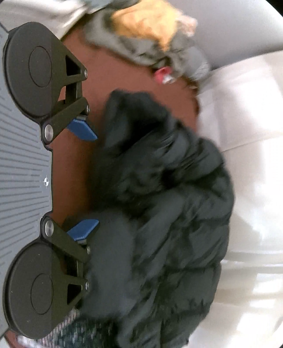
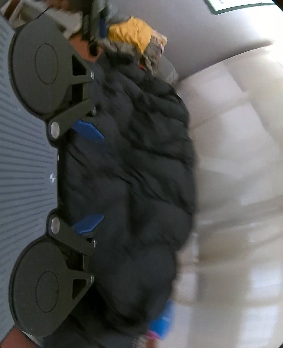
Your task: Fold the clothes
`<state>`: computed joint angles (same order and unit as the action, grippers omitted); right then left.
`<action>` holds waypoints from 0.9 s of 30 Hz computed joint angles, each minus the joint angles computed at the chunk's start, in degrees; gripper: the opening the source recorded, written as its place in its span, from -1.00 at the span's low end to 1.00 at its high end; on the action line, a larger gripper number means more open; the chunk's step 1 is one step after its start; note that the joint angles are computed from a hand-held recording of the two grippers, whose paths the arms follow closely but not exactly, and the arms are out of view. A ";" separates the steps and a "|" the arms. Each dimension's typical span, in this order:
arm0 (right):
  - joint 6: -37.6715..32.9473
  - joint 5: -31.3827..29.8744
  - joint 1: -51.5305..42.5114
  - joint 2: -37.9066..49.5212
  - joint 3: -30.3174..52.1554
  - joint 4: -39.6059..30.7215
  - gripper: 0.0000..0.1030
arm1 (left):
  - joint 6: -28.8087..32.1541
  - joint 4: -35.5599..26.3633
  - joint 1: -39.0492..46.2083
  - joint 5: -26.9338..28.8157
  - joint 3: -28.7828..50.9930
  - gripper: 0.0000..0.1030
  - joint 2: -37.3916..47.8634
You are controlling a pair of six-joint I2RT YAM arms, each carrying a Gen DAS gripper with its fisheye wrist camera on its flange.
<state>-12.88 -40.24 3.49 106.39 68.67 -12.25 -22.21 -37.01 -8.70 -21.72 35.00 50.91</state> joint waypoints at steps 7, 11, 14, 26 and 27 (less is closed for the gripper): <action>13.65 -5.58 0.45 4.69 4.03 -7.56 0.56 | 7.42 4.35 -2.75 -0.72 -2.07 0.74 1.30; 17.88 -4.34 2.03 7.00 6.06 -8.76 0.56 | 13.64 5.39 1.72 4.32 -3.95 0.74 0.81; 20.39 -1.65 3.74 8.67 7.52 -8.20 0.58 | 16.32 3.92 6.78 12.93 -4.13 0.74 -0.32; 26.28 -1.93 7.33 11.96 9.53 -2.16 -0.42 | 18.87 21.04 7.05 18.14 -3.29 0.59 14.40; 25.36 -2.36 7.46 11.45 9.87 -2.04 -0.48 | 19.06 22.03 6.94 18.22 -2.27 0.30 16.08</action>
<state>12.49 -42.61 10.95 117.84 78.54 -14.29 -3.15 -14.98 -1.77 -3.50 32.73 67.00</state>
